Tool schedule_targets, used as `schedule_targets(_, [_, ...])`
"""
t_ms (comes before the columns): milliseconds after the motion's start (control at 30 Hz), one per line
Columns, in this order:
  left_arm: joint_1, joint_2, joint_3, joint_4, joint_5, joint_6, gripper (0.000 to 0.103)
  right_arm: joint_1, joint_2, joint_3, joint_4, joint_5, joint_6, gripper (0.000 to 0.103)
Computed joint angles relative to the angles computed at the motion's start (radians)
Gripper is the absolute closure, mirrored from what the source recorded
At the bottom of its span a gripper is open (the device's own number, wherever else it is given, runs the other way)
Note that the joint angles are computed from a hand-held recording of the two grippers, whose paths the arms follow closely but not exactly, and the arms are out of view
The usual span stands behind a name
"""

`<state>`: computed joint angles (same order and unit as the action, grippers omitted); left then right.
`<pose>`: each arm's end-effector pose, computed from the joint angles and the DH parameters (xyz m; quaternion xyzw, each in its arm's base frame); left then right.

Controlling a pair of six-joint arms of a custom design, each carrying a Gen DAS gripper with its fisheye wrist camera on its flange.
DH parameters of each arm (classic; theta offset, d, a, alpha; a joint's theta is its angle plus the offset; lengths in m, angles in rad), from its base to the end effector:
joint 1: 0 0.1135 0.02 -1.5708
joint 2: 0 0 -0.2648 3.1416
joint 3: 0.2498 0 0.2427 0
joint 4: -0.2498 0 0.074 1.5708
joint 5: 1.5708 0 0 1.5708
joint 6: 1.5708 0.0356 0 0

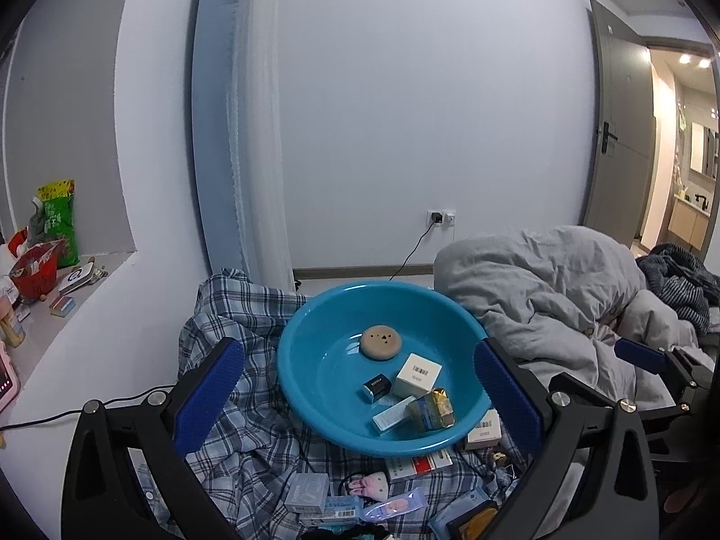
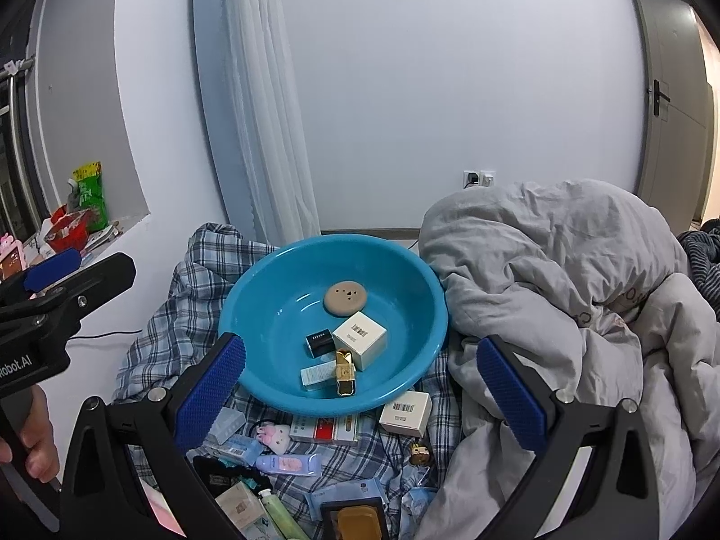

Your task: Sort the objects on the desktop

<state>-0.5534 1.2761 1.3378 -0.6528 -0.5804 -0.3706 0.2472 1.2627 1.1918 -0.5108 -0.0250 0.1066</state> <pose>0.2317 -0.1202 0.3834 -0.0569 0.8543 0.0251 0.5161 0.2617 0.0670 0.3488 -0.0677 0.8775 0.0943 0.4653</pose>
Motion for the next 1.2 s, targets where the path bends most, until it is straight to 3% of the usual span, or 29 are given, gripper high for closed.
schedule_targets(600, [-0.020, -0.010, -0.002, 0.005, -0.034, 0.003, 0.000, -0.007, -0.005, 0.005, -0.005, 0.005, -0.012, 0.001])
schedule_targets(1200, [0.000, -0.028, 0.002, 0.002, 0.013, -0.007, 0.000, 0.015, -0.022, -0.001, 0.005, 0.041, -0.033, 0.001])
